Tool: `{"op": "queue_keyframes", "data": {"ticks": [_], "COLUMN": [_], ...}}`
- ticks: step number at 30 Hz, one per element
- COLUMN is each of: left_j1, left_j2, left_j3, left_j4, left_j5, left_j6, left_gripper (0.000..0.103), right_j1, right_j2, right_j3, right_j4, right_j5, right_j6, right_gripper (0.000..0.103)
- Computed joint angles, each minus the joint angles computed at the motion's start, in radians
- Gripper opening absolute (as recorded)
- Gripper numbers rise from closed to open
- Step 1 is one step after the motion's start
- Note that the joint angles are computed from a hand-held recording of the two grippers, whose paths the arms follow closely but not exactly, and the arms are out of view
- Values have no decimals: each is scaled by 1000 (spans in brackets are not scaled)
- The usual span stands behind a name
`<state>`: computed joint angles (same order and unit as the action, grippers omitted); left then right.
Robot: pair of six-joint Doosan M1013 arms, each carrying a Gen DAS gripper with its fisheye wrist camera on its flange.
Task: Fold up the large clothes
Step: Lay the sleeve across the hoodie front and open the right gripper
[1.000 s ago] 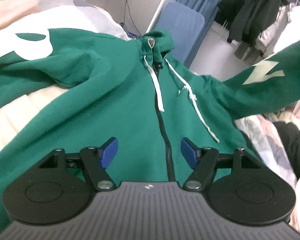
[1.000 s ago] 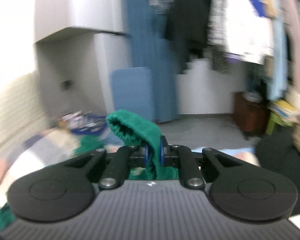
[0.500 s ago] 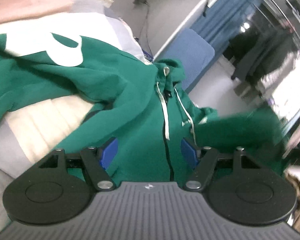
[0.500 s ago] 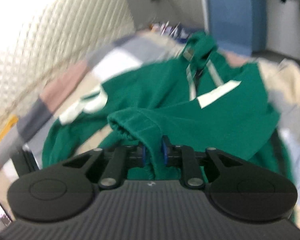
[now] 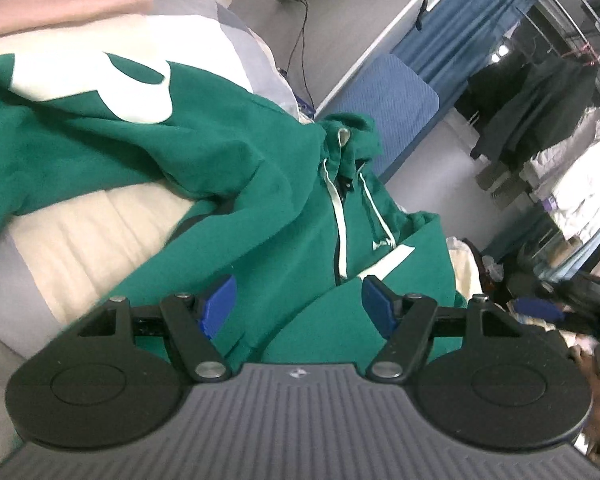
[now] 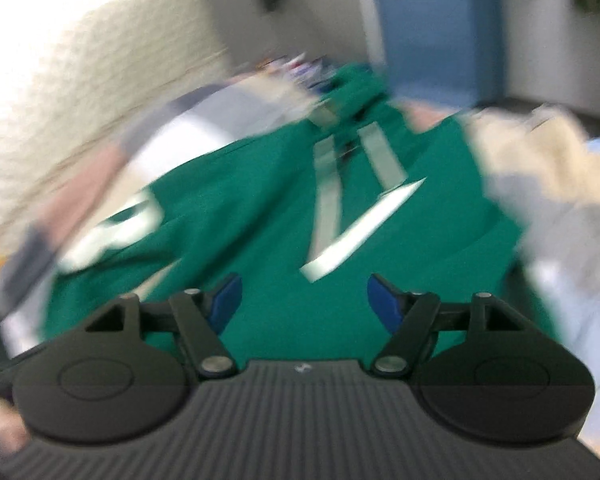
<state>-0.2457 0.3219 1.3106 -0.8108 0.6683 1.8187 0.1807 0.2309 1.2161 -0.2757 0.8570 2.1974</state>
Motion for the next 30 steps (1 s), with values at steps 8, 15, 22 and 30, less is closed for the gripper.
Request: {"op": "queue_keyframes", "data": {"ticks": [8, 15, 22, 30], "left_j1": [-35, -44, -39, -43], "left_j2": [40, 65, 80, 77], "left_j3": [-36, -42, -42, -20], "left_j4": [59, 22, -73, -217], "left_j5": [10, 10, 19, 35], "left_j6": [27, 117, 190, 371], "left_gripper": [74, 74, 74, 74], "right_j1": [-111, -159, -171, -213], "right_j2": [137, 200, 223, 212], "right_j3": [-91, -108, -141, -96], "right_j4": [-219, -143, -127, -345], "right_j5": [93, 33, 23, 30], "right_j6": [104, 46, -35, 240], "right_gripper": [71, 70, 8, 7]}}
